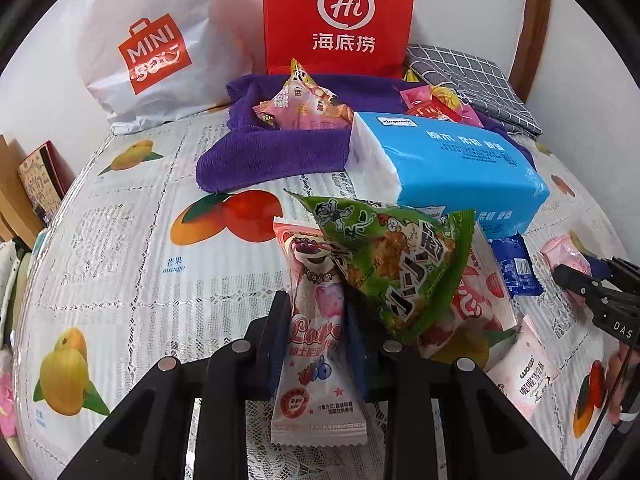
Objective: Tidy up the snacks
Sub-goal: 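Grasp the pink peach candy with the right gripper while the left grasps the pink lollipop, then lift the peach candy and lollipop and carry both over the purple towel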
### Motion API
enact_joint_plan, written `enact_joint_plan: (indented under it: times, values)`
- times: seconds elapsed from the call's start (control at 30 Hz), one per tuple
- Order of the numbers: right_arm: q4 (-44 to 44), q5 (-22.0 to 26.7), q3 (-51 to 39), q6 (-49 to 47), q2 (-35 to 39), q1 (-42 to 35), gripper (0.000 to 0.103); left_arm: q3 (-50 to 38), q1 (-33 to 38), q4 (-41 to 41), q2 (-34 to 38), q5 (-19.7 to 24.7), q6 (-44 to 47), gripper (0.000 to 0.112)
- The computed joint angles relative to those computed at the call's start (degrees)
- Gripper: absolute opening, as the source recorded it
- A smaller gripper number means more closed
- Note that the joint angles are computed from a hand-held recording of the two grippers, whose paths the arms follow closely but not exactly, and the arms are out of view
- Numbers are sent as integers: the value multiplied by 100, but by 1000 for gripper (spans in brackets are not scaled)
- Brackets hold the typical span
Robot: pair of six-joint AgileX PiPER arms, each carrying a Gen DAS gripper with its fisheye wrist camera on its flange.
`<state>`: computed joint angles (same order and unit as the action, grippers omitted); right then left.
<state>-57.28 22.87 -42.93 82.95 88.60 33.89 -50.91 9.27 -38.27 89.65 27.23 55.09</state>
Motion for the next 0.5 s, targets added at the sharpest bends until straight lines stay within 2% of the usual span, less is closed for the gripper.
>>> enact_joint_plan:
  times: [0.5]
  values:
    - [56,51,-66,-91,53,14,45,-54,124,-228,51,160,215,25]
